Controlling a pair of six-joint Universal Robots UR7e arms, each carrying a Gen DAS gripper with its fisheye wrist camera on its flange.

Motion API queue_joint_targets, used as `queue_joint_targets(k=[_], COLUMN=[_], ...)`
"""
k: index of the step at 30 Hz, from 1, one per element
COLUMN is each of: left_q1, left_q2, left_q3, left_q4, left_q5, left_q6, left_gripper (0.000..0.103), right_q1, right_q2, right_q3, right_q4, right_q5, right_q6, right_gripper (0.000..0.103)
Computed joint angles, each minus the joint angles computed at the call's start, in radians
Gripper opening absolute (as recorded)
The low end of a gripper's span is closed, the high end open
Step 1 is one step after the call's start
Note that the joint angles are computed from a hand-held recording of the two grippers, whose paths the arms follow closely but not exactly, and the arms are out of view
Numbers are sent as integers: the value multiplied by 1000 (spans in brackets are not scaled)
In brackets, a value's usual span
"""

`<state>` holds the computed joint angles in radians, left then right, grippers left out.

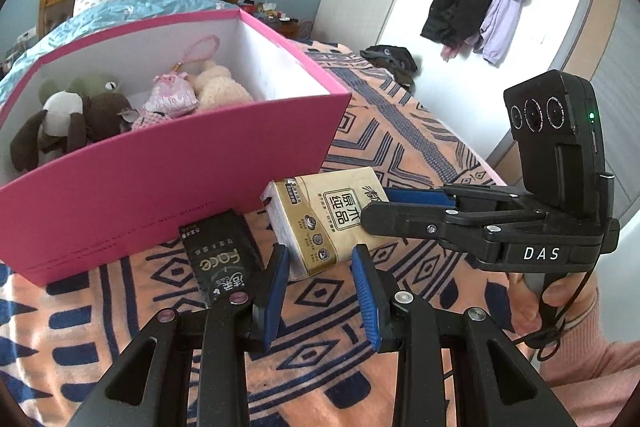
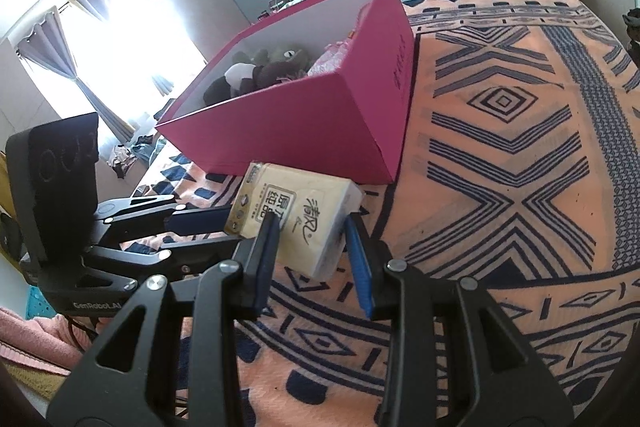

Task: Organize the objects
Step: 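Lift the cream tissue box with the right tool toward the magenta box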

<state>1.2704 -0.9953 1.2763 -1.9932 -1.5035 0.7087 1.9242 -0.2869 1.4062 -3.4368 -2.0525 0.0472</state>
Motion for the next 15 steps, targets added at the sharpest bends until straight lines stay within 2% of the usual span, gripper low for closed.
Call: queue_joint_targets(k=[15], left_q1=[-3], left_q2=[-35], left_q3=[16], left_q4=[-33], left_q5=[-36], left_q6=[20], left_gripper=[32], right_q1=[38], right_q2=[6], right_q3=[-21], right_q4=[-16], right_q5=[-24], right_q6=[-54], right_gripper=[38])
